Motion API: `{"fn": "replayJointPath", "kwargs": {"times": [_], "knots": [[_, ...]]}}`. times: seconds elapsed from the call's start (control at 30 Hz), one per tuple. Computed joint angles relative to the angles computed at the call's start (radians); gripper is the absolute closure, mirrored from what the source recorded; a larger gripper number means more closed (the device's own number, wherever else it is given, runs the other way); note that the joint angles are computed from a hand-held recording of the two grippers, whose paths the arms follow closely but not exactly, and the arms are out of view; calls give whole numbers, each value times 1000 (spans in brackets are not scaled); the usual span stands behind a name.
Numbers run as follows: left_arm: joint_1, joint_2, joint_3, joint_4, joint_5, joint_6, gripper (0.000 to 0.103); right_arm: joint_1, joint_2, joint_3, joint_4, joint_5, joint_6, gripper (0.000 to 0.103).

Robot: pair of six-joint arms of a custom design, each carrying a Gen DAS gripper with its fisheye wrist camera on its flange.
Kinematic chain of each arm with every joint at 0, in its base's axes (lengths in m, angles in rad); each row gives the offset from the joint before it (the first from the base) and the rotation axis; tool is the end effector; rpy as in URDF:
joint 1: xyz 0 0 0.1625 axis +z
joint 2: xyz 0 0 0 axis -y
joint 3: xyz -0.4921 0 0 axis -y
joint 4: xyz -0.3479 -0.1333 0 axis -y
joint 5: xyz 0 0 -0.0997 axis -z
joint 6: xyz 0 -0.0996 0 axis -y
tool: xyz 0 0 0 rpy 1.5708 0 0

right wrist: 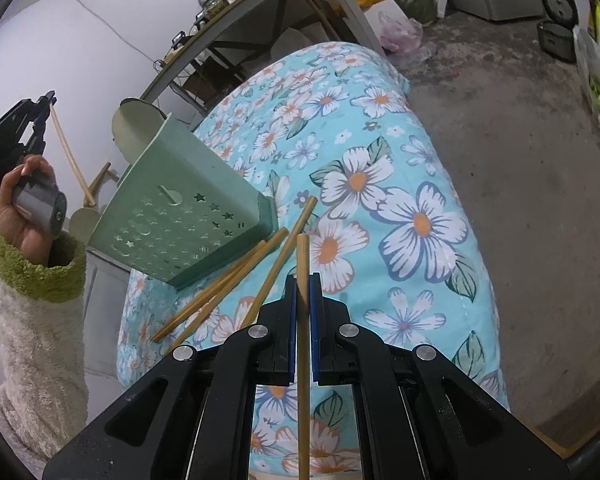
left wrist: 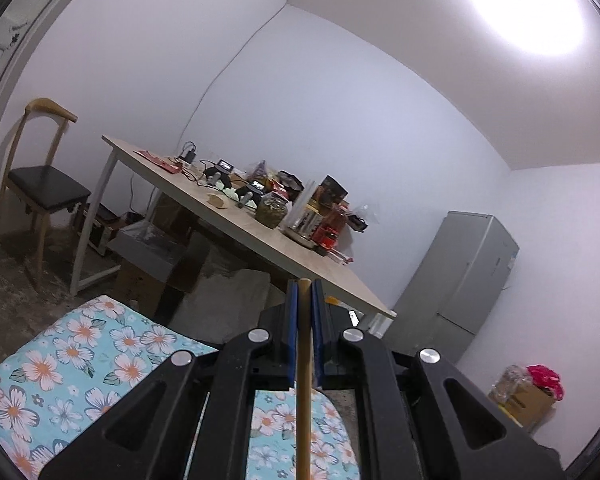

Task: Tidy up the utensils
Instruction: 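Lift the chopstick with the left gripper toward the caddy while the right holds its chopstick, then drop the left gripper's chopstick into the caddy while the right lifts and drops its chopstick in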

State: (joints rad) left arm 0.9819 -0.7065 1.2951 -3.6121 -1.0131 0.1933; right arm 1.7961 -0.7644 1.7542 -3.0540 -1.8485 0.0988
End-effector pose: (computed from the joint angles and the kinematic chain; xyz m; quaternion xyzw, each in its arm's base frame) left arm -0.2671 -0.7347 0.3779 0.1050 0.7341 -0.6665 0.0763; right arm 0.2551 -0.6385 0.1751 0.0270 -0.9606 0.2603 0.0934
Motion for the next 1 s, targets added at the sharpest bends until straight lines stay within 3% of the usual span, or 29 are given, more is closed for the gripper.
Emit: {"fn": "replayJointPath", "kwargs": {"times": [0.47,0.77,0.83,0.93,1.0], "knots": [[6,41,13,10,51,31,97,-13,-8,27,-34,10,6,99],[7,-43,172,96,59,-69,96,-11,-17,45,-68,11,-3,99],[5,-72,212,121,42,-109,91,-8,-21,47,-75,10,-8,99],[-11,-111,275,121,50,-116,71,1,-27,48,-86,6,-22,99],[-23,-140,318,124,40,-111,63,8,-31,42,-91,8,-32,99]]}}
